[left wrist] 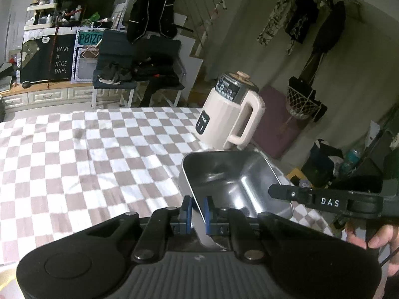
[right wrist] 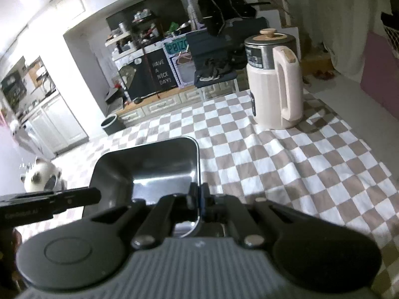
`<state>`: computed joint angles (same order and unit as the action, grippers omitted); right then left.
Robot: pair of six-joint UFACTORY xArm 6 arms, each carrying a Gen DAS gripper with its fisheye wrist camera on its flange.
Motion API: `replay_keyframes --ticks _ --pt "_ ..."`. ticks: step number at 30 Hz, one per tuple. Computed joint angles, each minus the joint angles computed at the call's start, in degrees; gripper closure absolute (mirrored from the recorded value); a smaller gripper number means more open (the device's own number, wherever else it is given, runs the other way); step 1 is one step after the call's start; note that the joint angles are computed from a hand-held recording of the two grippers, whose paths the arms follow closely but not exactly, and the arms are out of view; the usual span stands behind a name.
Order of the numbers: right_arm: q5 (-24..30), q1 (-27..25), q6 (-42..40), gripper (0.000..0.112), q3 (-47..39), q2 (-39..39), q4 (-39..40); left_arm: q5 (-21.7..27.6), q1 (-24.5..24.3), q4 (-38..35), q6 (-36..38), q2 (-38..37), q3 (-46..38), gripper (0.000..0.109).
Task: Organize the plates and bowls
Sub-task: 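Lift the steel tray with both tools and carry it across the table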
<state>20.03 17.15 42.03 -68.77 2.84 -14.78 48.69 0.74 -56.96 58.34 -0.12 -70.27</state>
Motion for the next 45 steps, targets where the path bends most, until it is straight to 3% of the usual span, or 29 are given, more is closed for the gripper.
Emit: replay_keyframes --ticks 16,32,45 --pt "10.05 1.89 -7.34 0.109 -1.70 0.67 3.15 -3.38 -1.55 3.62 0.72 0.03 6.65 0.097" --pt "15.86 4.54 -7.48 0.107 -5.86 2.95 -4.31 -6.18 -3.17 10.61 -1.70 2.74 7.41 0.096" --pt "21.35 5.15 -9.98 0.106 -8.99 5.58 -5.21 -6.38 -3.99 11.70 -2.04 3.57 7.53 0.096"
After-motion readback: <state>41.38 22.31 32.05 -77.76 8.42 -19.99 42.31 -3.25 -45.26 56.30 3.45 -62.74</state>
